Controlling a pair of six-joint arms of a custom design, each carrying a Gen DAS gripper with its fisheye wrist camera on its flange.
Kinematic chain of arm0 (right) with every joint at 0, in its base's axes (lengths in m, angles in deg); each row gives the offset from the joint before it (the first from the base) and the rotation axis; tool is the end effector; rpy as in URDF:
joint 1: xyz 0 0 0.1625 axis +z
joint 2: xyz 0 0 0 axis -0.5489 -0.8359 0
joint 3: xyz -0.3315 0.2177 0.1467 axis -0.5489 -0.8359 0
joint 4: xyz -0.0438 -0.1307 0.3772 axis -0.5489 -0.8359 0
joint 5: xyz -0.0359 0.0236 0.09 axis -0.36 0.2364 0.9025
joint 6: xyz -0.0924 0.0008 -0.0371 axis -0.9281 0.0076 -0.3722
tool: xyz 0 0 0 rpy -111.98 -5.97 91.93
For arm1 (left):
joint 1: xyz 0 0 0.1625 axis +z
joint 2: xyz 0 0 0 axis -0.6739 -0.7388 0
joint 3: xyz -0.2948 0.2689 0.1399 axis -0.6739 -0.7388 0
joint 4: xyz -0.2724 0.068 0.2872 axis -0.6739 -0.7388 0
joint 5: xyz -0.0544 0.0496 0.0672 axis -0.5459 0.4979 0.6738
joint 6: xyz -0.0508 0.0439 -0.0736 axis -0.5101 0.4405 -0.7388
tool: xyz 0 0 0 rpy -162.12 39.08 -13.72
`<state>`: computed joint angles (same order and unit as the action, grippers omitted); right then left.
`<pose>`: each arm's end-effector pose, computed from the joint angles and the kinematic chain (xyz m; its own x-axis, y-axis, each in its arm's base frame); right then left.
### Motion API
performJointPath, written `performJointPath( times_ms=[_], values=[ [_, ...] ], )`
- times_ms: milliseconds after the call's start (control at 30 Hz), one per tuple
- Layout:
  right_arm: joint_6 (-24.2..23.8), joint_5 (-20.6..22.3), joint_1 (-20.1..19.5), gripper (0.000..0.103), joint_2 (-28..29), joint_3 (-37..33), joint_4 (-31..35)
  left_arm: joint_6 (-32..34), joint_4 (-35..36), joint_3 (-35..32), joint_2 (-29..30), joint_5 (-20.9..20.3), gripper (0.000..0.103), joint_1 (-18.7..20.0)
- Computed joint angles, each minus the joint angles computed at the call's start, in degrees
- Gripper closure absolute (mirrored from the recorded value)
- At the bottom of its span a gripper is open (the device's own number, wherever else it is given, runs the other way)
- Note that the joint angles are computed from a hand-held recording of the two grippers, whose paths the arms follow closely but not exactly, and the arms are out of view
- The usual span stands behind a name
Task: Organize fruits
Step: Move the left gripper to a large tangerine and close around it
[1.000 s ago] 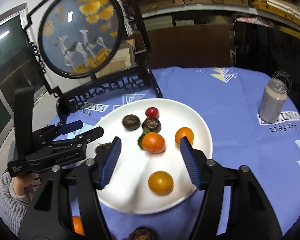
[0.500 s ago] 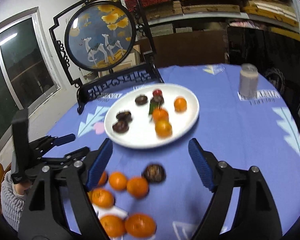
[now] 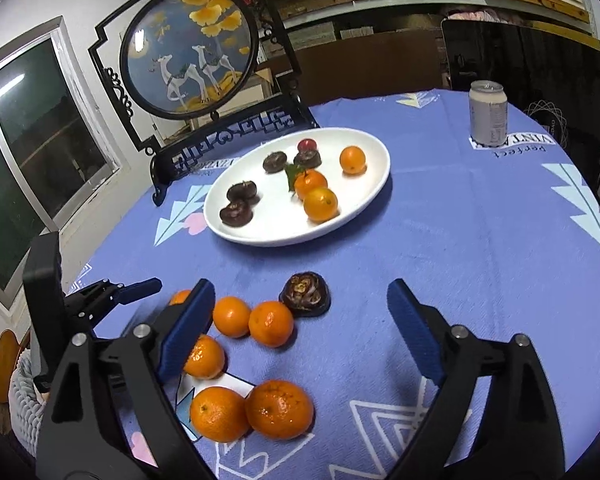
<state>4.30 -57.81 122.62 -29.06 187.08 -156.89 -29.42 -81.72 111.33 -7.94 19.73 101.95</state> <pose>0.0804 -0.5737 0.1963 -0.8500 0.2881 0.4410 -0.2324 0.5462 -0.8048 -0.2212 -0.7099 -0.0026 -0.3822 0.7897 -0.4799 0.9136 0.4008 -0.0681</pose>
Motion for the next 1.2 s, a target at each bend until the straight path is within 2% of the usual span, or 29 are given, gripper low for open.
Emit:
performJointPath(
  times_ms=[67, 133, 233, 367, 433, 600, 733, 900, 1067, 1200],
  values=[
    [0.48, -0.32, -0.04, 0.012, 0.08, -0.19, 0.66, -0.18, -0.68, 0.02, 0.16, 0.65, 0.021, -0.05],
    [1.07, -0.49, -0.14, 0.012, 0.09, -0.27, 1.16, -0.71, -1.42, -0.54, 0.65, 2.38, 0.003, 0.02],
    [1.66, -0.43, -0.31, 0.012, 0.01, -0.19, 1.31, -2.91, 0.66, -2.88, 1.24, 2.62, 0.001, 0.74],
    [0.49, -0.83, -0.13, 0.012, 0.52, -0.52, 1.38, -3.89, -3.46, -4.98, 2.69, 6.29, 0.001, 1.13],
    [-0.46, -1.88, 0.12, 0.012, 1.12, -1.06, 1.73, -5.89, -2.21, -6.0, 2.65, 5.93, 0.001, 1.62],
    [-3.8, -6.59, 0.73, 0.013, 3.31, -3.09, 1.82, -1.83, -3.28, -4.22, 2.41, 5.32, 0.001, 1.04],
    [-4.23, -6.4, 0.36, 0.027, 3.8, -3.67, 4.88, -1.61, -2.72, -4.54, 2.67, 6.11, 0.001, 0.92],
    [-7.26, -7.04, 1.34, 0.03, 5.36, -4.1, 4.45, -3.53, -1.19, -5.32, 2.67, 6.06, 0.001, 1.2],
    [-7.13, -8.19, 1.32, 0.061, 6.58, -5.82, 7.49, -1.27, -2.33, -3.84, 2.3, 4.95, 0.001, 0.83],
    [-7.4, -8.23, 1.36, 0.062, 7.14, -6.38, 8.01, -1.25, -1.69, -3.71, 2.04, 3.58, 0.001, 0.87]
  ],
)
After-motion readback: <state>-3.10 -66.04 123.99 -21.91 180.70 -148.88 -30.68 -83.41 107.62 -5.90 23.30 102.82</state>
